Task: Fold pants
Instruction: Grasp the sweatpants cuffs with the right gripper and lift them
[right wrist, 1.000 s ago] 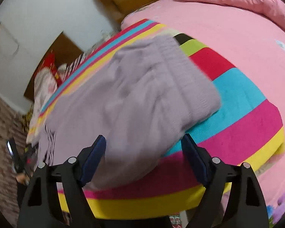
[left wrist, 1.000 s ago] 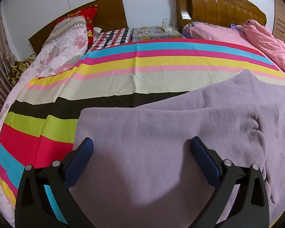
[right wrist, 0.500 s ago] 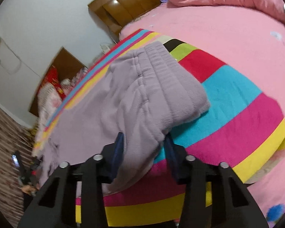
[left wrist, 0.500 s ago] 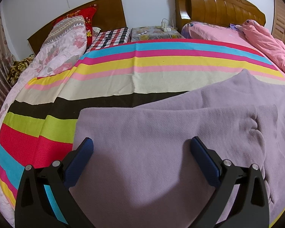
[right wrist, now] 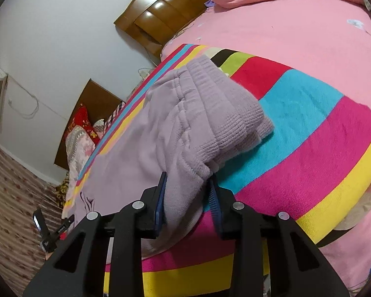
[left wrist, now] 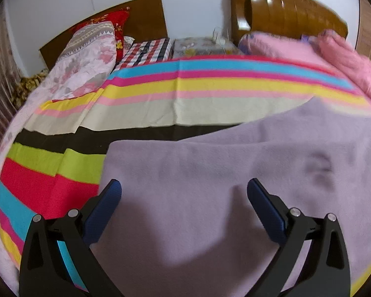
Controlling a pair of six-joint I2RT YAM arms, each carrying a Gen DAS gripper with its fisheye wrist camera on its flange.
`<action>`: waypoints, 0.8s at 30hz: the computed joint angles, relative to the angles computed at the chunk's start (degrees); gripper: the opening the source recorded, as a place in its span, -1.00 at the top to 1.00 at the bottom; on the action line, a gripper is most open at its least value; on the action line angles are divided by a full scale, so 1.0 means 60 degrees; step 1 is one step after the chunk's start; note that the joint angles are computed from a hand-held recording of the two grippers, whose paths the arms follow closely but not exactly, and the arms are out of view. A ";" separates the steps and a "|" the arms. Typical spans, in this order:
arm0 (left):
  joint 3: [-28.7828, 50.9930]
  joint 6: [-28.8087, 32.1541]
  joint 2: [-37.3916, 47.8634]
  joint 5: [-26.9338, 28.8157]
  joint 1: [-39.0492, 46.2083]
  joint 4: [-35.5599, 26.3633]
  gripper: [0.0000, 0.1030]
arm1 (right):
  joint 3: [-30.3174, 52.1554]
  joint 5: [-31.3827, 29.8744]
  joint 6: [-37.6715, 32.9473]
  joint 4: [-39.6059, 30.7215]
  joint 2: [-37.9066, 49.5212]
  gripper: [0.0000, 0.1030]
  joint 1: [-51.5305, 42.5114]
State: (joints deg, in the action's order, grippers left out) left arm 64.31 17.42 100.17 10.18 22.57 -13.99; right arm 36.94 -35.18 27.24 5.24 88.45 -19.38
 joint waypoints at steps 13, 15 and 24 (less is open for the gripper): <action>-0.2529 0.1209 -0.1529 0.1315 -0.1620 0.0255 -0.97 | -0.0570 0.1154 0.1297 0.0465 -0.0888 0.47 0.0593; -0.2304 0.1237 -0.1532 0.1816 -0.1195 -0.0144 -0.96 | -0.0431 0.1871 0.1296 0.0205 -0.1579 0.54 0.1097; -0.1434 -0.0361 -0.2009 0.5985 0.2444 -0.0808 -0.97 | 0.3514 0.7481 -0.2353 -0.1050 -0.1114 0.59 0.7938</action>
